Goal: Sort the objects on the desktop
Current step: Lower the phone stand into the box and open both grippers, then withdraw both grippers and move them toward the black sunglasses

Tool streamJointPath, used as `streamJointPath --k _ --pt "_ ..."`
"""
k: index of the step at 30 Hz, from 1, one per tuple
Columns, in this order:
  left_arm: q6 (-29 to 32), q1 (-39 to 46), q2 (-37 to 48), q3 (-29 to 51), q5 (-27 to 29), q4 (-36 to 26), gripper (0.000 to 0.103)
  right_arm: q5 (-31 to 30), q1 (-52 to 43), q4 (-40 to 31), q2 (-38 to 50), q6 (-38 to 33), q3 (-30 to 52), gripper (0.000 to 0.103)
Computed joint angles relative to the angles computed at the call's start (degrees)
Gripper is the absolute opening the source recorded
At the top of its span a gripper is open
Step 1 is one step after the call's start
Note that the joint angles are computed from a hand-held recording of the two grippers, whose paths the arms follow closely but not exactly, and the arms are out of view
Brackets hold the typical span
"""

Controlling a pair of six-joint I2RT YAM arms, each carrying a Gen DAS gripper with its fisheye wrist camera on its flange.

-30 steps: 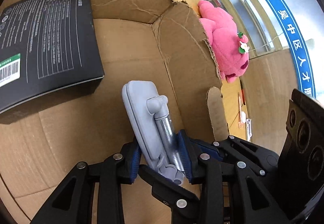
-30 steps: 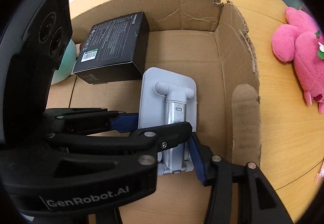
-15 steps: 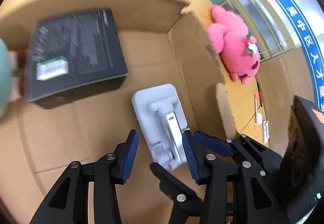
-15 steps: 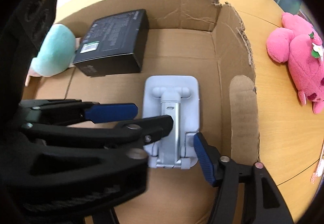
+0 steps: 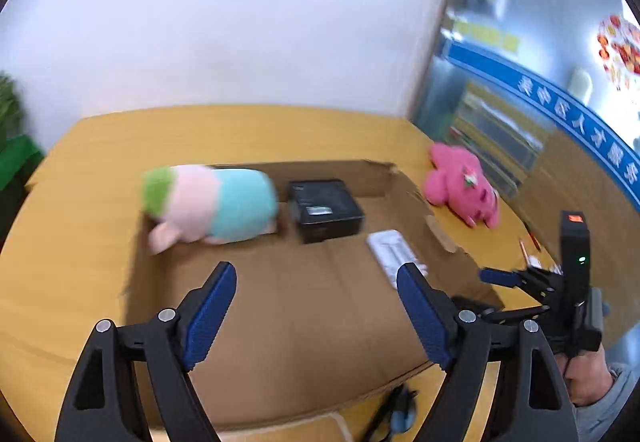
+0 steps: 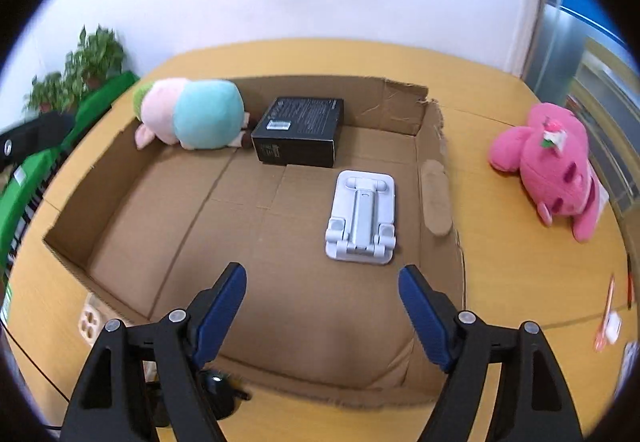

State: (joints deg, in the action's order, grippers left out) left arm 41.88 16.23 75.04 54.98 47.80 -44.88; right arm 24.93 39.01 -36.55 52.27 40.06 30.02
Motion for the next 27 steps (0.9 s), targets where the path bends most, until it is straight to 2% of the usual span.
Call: streamJointPath --k 1,3,4,5,7,9,13,18,19,20,21,22,23,24,27 --pt "0.9 2.4 -0.6 -1.2 0.7 0.5 0.086 1.4 1.6 -0.8 -1.1 2.0 -0.5 0.068" --pt "3.4 5.2 -1.1 -3.3 0.0 1.8 0.085 1.8 4.9 -2.5 -0.5 5.8 -0.2 0.019" --pt "4.2 5.9 -0.7 -4.0 -1.1 2.7 0.078 0.6 4.6 -1.7 0.3 5.0 -0.2 0.012" --pt "4.9 6.3 -0.4 -4.6 -2.6 3.2 0.071 -0.5 4.0 -0.8 1.0 4.2 -0.9 0.011" --pt "6.5 6.6 2.1 -5.7 -7.2 5.0 0.037 -2.6 2.8 0.2 -0.4 4.4 -3.3 0.012" --pt "6.7 6.0 4.9 -6.4 -12.0 6.9 0.026 -3.1 1.0 0.6 -0.2 5.6 -5.3 0.014" --pt "5.1 6.9 10.1 -6.9 -15.2 11.0 0.026 -0.9 4.7 -1.0 -0.5 8.5 -6.0 0.016" --pt "5.8 8.8 11.5 -7.7 -14.0 12.3 0.026 0.1 7.0 -1.4 -1.9 11.1 -6.6 0.016" --pt "5.8 8.8 10.7 -8.0 -13.8 12.2 0.031 0.2 7.1 -1.4 -2.4 11.4 -6.8 0.017" --pt "6.7 9.3 9.9 -8.0 -12.9 11.3 0.037 0.5 7.4 -1.8 -3.3 12.2 -6.9 0.024" --pt "7.3 9.6 9.5 -7.6 -11.7 10.2 0.056 1.2 8.6 -2.6 -5.3 13.6 -6.9 0.041" --pt "8.7 10.8 8.8 -7.7 -9.7 8.9 0.073 2.3 10.3 -3.6 -6.8 15.1 -6.8 0.050" --pt "9.9 12.2 7.7 -7.9 -6.9 8.0 0.078 5.0 13.7 -5.3 -7.6 18.0 -6.1 0.066" --pt "11.1 14.0 5.8 -8.7 -3.7 7.4 0.081 7.4 16.8 -7.1 -7.8 20.5 -5.3 0.072" --pt "16.0 18.1 1.3 -9.6 2.9 3.9 0.085 12.3 24.8 -11.1 -6.7 26.7 -2.6 0.076"
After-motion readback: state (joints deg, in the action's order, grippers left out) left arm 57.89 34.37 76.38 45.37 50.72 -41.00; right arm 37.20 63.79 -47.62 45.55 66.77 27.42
